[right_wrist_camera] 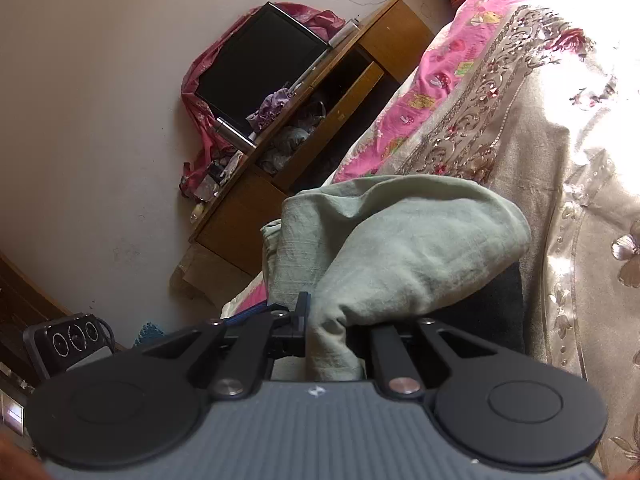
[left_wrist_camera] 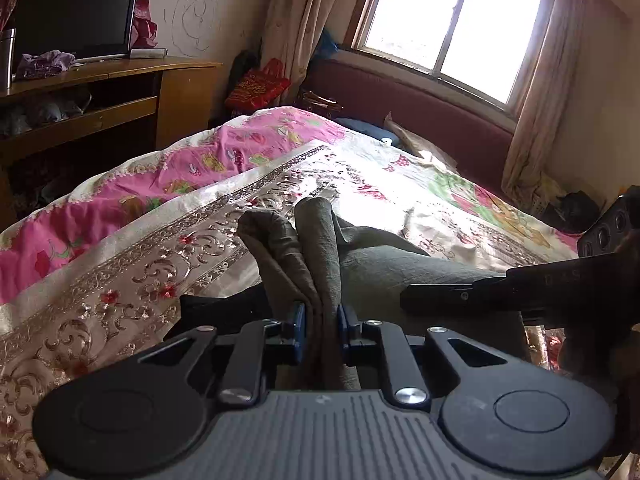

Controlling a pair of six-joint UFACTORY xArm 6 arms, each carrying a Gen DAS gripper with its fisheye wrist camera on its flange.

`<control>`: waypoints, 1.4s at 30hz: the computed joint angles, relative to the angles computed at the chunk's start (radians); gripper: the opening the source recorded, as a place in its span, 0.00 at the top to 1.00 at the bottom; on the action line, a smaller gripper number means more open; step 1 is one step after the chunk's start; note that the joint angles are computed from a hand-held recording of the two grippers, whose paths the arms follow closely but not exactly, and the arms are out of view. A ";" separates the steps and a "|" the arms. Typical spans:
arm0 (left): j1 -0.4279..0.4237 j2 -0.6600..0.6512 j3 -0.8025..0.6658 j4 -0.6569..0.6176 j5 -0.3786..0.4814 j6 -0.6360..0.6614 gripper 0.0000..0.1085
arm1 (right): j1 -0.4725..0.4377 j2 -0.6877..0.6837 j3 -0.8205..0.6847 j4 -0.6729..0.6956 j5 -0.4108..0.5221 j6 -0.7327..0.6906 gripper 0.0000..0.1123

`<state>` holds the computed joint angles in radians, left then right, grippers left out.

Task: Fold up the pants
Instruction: 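Lift the folded green pants with both grippers and carry them toward the dark garment, then lower the folded pants onto the dark garment and open both grippers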

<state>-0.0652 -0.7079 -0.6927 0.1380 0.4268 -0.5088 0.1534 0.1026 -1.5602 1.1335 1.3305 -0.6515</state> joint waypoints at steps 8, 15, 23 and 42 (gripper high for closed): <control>0.086 0.083 0.074 -0.072 -0.052 0.076 0.71 | 0.079 0.062 0.009 -0.209 -0.165 -0.009 0.90; 0.071 0.022 0.116 0.020 0.003 0.023 0.61 | 0.059 0.039 0.085 -0.229 -0.202 -0.060 0.76; 0.113 0.005 0.050 0.010 0.031 0.032 0.61 | 0.072 0.031 0.041 -0.270 -0.235 -0.035 0.72; -0.006 0.176 -0.072 0.175 0.126 -0.032 0.76 | 0.082 0.107 -0.031 -0.273 -0.187 0.031 0.65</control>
<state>-0.0714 -0.5323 -0.7648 0.3130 0.5525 -0.5404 0.2354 0.2092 -1.5915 0.8602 1.1433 -0.6205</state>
